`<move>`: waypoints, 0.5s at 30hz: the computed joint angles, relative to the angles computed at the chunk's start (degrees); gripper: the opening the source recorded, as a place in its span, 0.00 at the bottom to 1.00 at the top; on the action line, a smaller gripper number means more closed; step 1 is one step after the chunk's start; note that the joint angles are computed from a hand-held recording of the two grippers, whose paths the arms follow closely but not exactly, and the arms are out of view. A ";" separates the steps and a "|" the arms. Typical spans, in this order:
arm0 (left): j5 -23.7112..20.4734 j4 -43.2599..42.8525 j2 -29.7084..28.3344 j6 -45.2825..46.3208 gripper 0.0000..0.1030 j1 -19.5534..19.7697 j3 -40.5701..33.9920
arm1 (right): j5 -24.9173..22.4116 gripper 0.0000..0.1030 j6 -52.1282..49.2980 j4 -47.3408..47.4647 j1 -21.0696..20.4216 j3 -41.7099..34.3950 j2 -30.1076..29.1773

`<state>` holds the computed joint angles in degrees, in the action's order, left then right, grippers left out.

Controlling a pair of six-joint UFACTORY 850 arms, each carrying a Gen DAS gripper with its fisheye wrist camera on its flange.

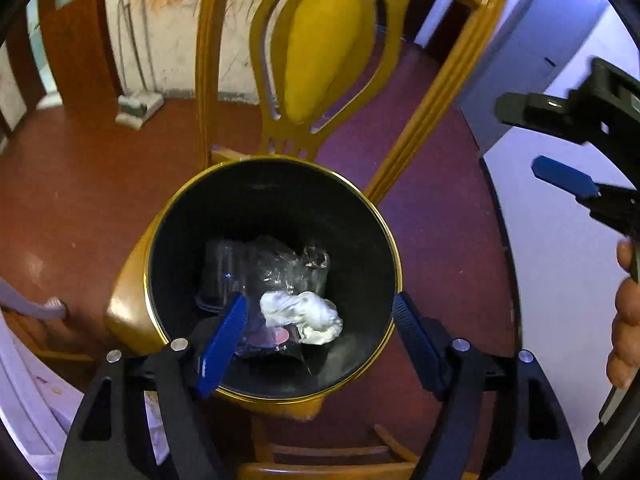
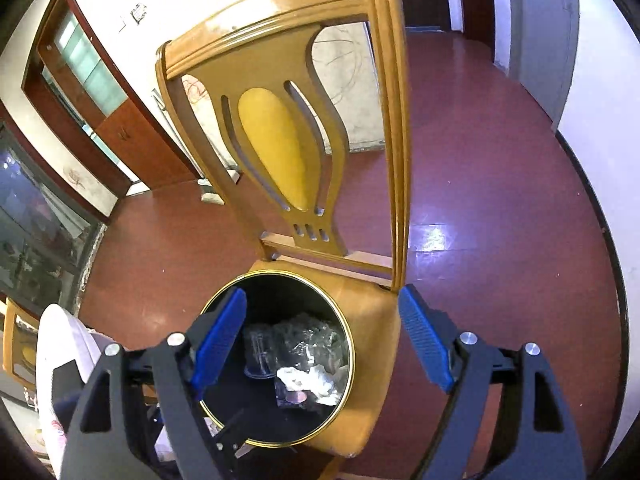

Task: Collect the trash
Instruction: 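Carry the cup and tissues to the black bin and open both grippers inside, then swing both grippers back over the striped cloth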

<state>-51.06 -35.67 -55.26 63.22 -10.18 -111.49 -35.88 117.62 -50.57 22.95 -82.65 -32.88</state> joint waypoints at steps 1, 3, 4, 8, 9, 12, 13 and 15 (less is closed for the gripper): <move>0.87 -0.24 0.61 1.34 0.72 0.04 0.88 | 0.52 0.76 0.57 -0.25 -0.03 0.14 -0.07; 1.95 -0.36 1.61 2.12 0.72 0.43 2.24 | 1.21 0.76 0.36 -0.05 -0.06 0.58 0.49; 1.86 -0.62 1.71 2.10 0.72 0.63 2.20 | 1.24 0.76 0.15 0.08 0.03 0.35 0.34; 3.54 -3.28 3.29 3.49 0.73 2.25 3.52 | 0.54 0.76 -2.91 1.88 0.27 -1.85 -0.77; 4.68 -4.52 4.22 4.37 0.73 2.90 4.55 | 0.49 0.76 -3.35 2.02 0.47 -2.49 -1.03; 6.90 -7.20 5.79 5.68 0.77 5.12 5.68 | 0.28 0.77 -4.61 1.83 1.43 -4.99 -2.12; 8.63 -9.00 7.07 7.04 0.81 6.51 7.12 | 0.20 0.78 -5.57 1.70 1.94 -6.57 -2.88; 12.14 -13.12 9.45 11.20 0.87 9.53 9.99 | 0.01 0.78 -8.07 2.23 2.82 -9.79 -4.56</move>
<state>-38.91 -48.79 -45.81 74.42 -0.65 -101.51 -35.87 109.55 -48.35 25.77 -92.44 -37.44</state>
